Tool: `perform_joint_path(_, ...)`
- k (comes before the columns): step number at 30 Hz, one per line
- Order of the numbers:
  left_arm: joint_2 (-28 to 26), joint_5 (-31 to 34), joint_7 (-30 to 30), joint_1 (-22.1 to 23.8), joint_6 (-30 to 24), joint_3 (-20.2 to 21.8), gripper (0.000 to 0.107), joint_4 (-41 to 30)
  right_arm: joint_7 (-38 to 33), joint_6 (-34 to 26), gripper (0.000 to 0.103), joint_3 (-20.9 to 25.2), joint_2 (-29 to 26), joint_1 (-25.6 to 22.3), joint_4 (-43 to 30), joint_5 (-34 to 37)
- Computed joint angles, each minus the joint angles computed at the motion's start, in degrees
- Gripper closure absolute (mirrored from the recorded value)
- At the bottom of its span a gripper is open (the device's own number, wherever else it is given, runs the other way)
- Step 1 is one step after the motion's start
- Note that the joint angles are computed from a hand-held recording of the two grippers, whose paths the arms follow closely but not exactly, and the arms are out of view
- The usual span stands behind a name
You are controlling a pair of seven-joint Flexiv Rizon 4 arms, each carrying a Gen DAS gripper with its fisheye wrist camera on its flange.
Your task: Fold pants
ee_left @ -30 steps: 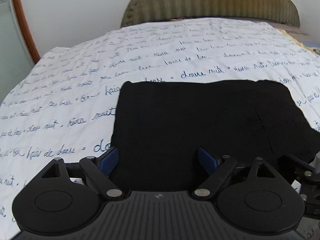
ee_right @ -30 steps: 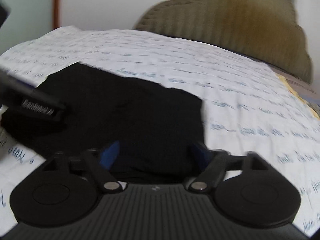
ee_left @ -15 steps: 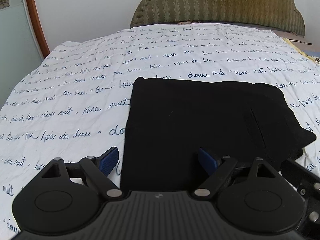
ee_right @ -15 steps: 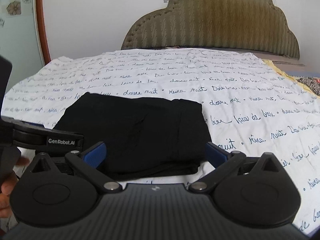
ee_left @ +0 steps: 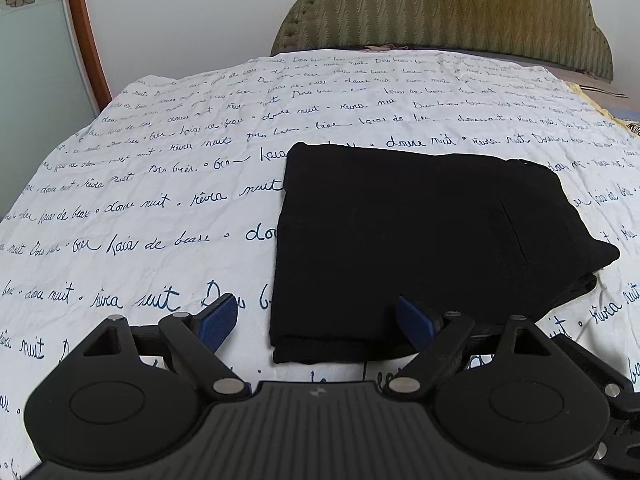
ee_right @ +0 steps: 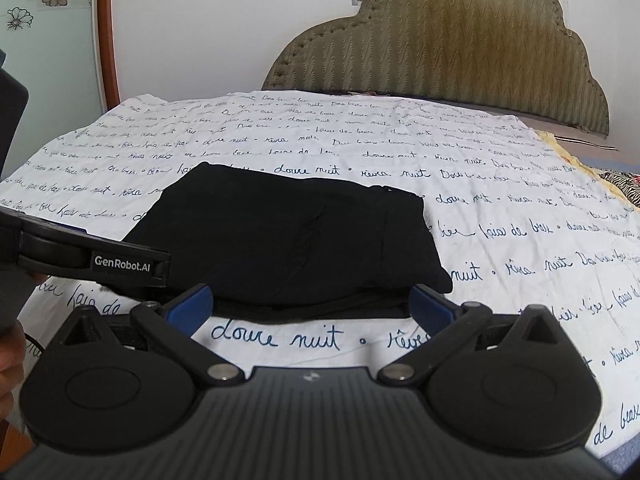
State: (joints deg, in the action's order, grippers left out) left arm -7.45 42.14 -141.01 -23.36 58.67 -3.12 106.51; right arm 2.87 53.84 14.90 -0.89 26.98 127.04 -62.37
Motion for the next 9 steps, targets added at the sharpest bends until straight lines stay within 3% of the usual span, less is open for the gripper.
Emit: perform_joint_path(9,2.8,6.5,-7.2,0.7,-1.3,0.5,0.02,1.2,-0.5,-0.6,0.0,0.5,0.3,0.4,-0.1,-0.8)
